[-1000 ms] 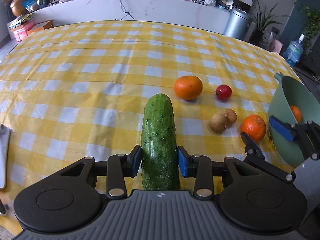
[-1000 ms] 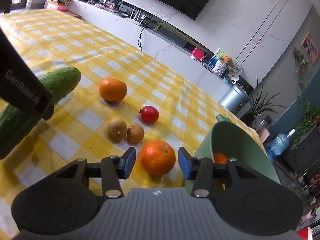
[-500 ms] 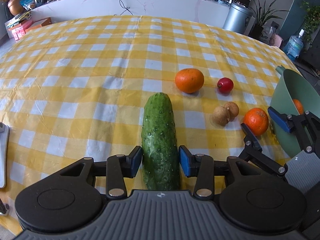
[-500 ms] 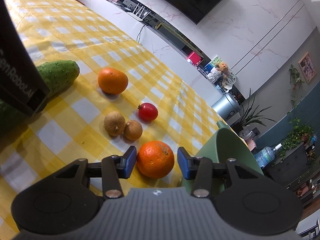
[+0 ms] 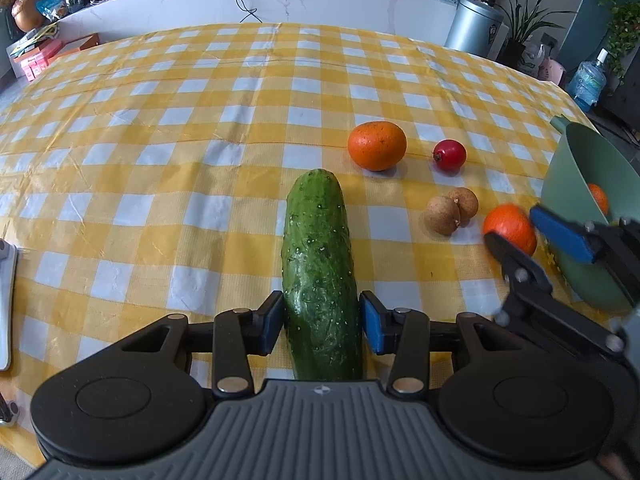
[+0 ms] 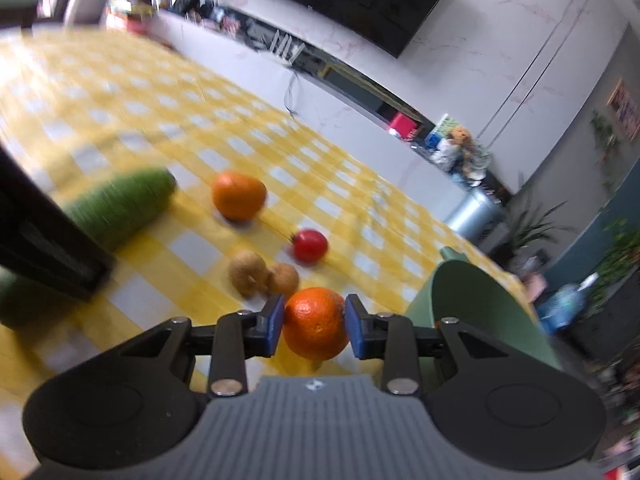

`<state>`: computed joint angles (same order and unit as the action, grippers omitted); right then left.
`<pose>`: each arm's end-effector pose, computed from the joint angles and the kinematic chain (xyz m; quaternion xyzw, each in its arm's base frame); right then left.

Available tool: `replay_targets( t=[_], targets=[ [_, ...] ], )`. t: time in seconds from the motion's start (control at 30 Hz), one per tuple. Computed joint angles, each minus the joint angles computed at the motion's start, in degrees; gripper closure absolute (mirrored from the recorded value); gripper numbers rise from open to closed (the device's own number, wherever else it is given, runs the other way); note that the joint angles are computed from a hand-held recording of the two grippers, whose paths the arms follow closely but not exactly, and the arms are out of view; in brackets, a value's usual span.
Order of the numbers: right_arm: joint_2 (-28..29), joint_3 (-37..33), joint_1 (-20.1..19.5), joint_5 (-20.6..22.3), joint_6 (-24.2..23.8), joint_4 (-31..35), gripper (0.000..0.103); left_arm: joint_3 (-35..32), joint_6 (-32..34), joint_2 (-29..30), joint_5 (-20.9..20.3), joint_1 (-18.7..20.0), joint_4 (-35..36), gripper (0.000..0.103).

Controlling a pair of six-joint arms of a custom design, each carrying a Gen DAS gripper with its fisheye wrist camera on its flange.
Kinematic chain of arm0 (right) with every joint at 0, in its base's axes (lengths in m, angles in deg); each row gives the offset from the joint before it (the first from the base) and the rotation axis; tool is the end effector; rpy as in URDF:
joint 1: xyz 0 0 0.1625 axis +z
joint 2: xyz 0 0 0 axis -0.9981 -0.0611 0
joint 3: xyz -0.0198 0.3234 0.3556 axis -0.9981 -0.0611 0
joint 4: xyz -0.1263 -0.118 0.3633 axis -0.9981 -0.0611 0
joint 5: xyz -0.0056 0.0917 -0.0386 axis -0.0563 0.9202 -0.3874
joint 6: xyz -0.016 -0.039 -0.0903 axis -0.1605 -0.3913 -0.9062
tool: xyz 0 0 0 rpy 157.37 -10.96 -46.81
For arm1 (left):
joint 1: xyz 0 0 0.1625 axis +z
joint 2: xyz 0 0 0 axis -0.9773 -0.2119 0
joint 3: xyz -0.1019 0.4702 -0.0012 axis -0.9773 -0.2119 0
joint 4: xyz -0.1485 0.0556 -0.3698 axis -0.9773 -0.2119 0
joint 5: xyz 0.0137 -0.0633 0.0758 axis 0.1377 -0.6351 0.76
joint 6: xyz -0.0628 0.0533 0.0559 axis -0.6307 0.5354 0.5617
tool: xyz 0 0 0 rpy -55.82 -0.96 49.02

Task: Organize fruits
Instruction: 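Close the left gripper around the green cucumber while the right gripper grasps the orange, then lift the cucumber in the left gripper toward the colander while the right gripper lifts its orange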

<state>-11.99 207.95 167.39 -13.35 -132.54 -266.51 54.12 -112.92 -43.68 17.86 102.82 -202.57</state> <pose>0.0652 -0.4051 0.2049 0.5364 -0.7403 0.2673 0.3046 -0.2791 -0.3594 0.0013 -0.0666 0.8725 -0.3158 0.3668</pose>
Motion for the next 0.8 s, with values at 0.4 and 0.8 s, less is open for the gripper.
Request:
replay_targets(
  t=[0.4,0.8],
  targets=[
    [-9.5,-2.5,-1.4,0.8,14.5,23.0,0.071,0.6,0.4,1.0,2.0,-0.2,-1.9,0.050],
    [-10.0,-2.7,-1.8,1.4,13.2,23.6,0.072,1.4,-0.6,1.0,2.5,-0.6,-3.0,0.059]
  ],
)
